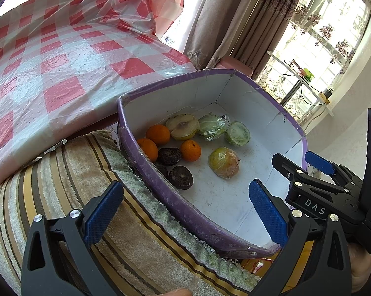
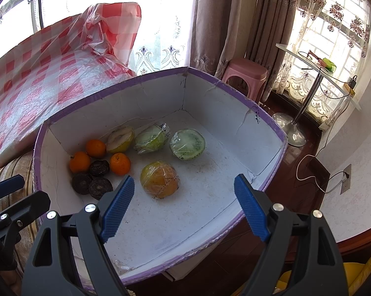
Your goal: Organize fruits
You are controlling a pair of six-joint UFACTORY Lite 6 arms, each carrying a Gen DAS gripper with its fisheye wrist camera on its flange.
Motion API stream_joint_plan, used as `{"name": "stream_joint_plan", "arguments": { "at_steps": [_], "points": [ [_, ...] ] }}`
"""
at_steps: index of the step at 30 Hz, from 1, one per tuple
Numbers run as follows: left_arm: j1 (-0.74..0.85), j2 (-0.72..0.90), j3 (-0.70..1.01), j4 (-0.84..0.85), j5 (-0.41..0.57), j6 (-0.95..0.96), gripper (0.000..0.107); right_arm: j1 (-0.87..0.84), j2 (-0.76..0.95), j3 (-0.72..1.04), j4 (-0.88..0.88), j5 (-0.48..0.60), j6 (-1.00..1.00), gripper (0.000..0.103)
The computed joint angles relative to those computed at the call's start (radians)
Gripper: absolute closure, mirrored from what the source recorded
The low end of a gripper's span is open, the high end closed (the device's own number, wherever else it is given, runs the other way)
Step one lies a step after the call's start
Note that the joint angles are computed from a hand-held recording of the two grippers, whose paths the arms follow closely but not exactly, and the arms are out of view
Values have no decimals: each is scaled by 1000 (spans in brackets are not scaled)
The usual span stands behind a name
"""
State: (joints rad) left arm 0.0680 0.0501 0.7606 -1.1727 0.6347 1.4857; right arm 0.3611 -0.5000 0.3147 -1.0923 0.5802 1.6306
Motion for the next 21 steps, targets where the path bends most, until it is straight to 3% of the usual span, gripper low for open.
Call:
{"name": "stream_joint_plan", "arguments": {
  "at_steps": [21],
  "points": [
    [-25, -43, -31, -5, -22, 13, 8, -11, -31, -24, 6, 2, -10, 20]
  ]
}}
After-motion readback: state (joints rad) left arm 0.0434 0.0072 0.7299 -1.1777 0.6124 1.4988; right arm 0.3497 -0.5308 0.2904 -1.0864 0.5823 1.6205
